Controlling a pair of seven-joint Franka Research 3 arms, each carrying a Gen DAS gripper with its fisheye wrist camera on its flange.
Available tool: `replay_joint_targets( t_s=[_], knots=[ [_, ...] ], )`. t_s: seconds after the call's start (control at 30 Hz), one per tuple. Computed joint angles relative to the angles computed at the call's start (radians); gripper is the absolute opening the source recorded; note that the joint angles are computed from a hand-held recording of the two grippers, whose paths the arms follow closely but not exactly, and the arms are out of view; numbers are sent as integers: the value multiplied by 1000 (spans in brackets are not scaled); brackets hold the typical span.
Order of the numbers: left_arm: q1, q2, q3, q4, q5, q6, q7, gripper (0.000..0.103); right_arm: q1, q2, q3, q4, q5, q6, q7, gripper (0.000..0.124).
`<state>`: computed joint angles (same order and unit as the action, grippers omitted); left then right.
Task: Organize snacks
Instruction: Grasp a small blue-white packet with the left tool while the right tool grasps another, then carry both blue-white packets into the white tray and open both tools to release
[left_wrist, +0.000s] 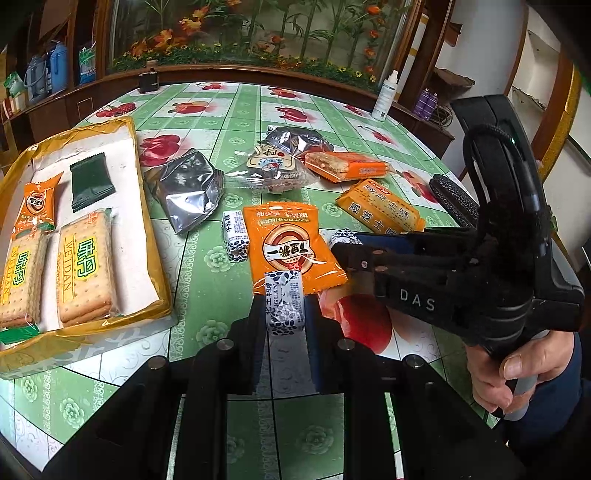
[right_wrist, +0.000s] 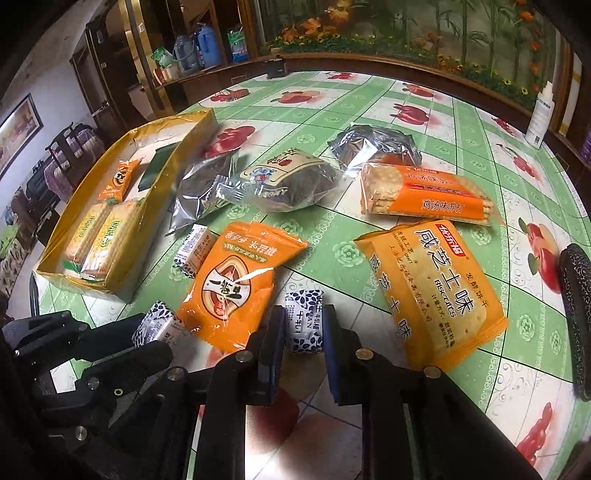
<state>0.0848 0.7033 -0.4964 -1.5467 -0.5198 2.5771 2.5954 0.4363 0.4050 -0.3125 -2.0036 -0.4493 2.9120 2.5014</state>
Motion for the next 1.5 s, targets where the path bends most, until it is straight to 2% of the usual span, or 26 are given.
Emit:
replay_joint_targets(
  t_s=[0.13,0.2,0.27,0.33,0.4,0.43,0.47,0.53,0.67,0.73,1.0,1.13,1.23,1.4,1.47,1.5],
  knots=[
    [-1,2,2,3,4,0,-4,17,27,7,-18,17,-49,-41,17,24],
    [-2,3,2,4,6,2,-5,17,18,5,-8,17,-58,-45,17,32],
    [-2,3,1,5,8,4,-6,17,22,9,-6,31,-71,-87,29,60],
    [-1,4,-1,5,8,6,-5,17,5,6,11,32,-77,-98,32,63],
    [-1,3,-1,4,9,8,-6,17,-4,3,20,33,-83,-105,42,61],
    [-1,3,0,4,10,10,-6,17,0,2,17,33,-99,-111,55,52],
    [0,4,0,5,11,11,-7,17,-7,-2,26,30,-107,-103,48,33],
    [2,4,-1,7,10,13,-8,17,-15,-7,40,29,-110,-111,42,20],
    [8,4,-7,6,4,24,-7,17,-23,-13,48,29,-124,-125,68,19],
    [12,4,-12,6,-1,31,-4,17,-28,-21,43,16,-138,-100,98,19],
    [36,4,-33,11,-23,70,21,17,42,-57,-73,-41,-330,85,340,19],
    [50,19,-35,51,-42,72,9,17,45,-58,-91,-50,-326,160,351,19],
    [58,39,-30,94,-51,73,-6,17,47,-55,-94,-59,-276,229,314,19],
    [52,94,-1,190,-37,75,-75,17,-32,-36,20,-39,-158,283,188,19],
    [46,119,12,225,-20,86,-110,17,-92,-16,107,-8,-108,283,122,19],
    [42,131,19,241,-9,93,-127,17,-102,-6,127,7,-90,284,101,19]
  ],
)
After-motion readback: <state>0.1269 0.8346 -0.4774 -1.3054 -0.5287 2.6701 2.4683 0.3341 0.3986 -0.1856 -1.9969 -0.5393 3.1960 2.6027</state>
